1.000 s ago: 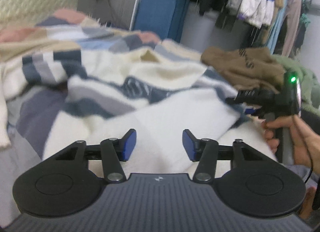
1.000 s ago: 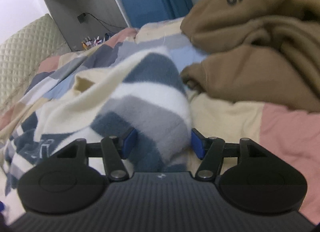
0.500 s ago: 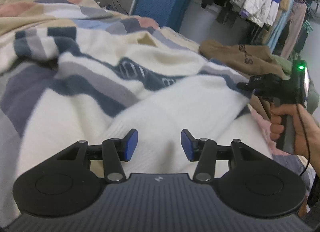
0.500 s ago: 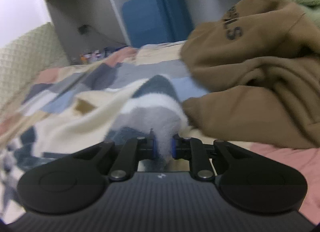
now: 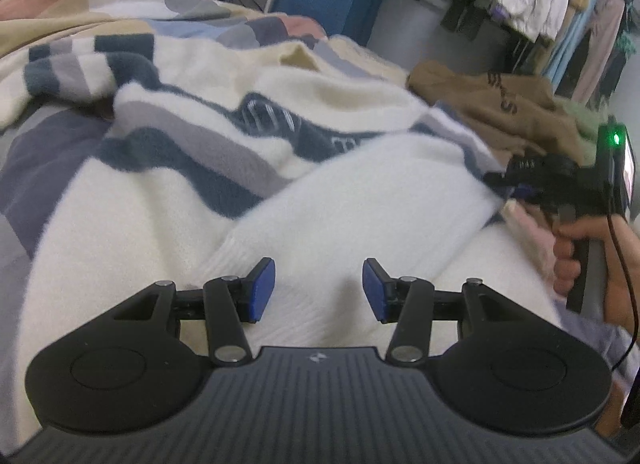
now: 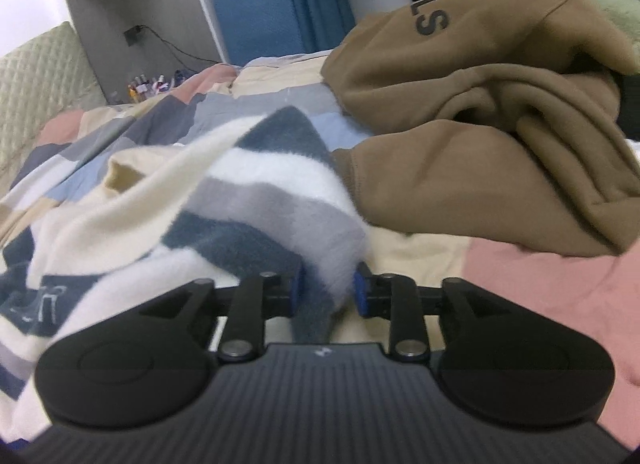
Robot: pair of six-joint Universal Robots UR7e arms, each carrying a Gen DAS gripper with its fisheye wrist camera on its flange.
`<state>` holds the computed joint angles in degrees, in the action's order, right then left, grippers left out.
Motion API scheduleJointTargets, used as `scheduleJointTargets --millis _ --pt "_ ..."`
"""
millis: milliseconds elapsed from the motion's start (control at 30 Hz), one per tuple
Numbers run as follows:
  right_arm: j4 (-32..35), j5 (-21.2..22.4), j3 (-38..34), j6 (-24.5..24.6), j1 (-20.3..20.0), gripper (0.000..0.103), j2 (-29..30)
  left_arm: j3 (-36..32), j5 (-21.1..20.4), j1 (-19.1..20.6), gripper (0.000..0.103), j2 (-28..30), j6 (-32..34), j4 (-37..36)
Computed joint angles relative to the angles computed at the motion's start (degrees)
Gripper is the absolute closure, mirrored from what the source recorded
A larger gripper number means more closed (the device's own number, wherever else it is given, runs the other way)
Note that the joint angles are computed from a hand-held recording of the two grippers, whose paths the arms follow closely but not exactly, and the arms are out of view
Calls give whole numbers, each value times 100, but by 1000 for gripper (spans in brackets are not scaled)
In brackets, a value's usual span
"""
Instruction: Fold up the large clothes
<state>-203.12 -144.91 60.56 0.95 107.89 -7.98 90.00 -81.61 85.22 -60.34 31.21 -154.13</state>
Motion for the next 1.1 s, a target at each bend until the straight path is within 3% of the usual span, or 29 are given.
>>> scheduleJointTargets --millis 100,200,367,500,667,733,900,1100 --pt "-37 -45 121 177 126 56 -59 77 -144 11 48 -86 21 -220" --pt "-331 -18 203 250 298 53 -47 157 -196 -3 46 -153 101 -425" --pt "-978 -50 -40 -466 667 53 212 183 -224 -6 45 -224 94 -636" --pt "-784 225 -34 -839 865 53 321 88 -171 34 43 -214 -30 -806" --pt "1 863 69 -651 938 54 369 -163 -4 94 41 -152 -261 -980" --pt "415 1075 53 -550 900 55 369 -298 151 106 40 -107 -272 -1002" --pt "1553 987 24 97 824 54 360 -803 916 41 38 162 63 -1083" --pt "1413 1125 308 389 848 55 135 -1784 1892 -16 38 670 877 -740"
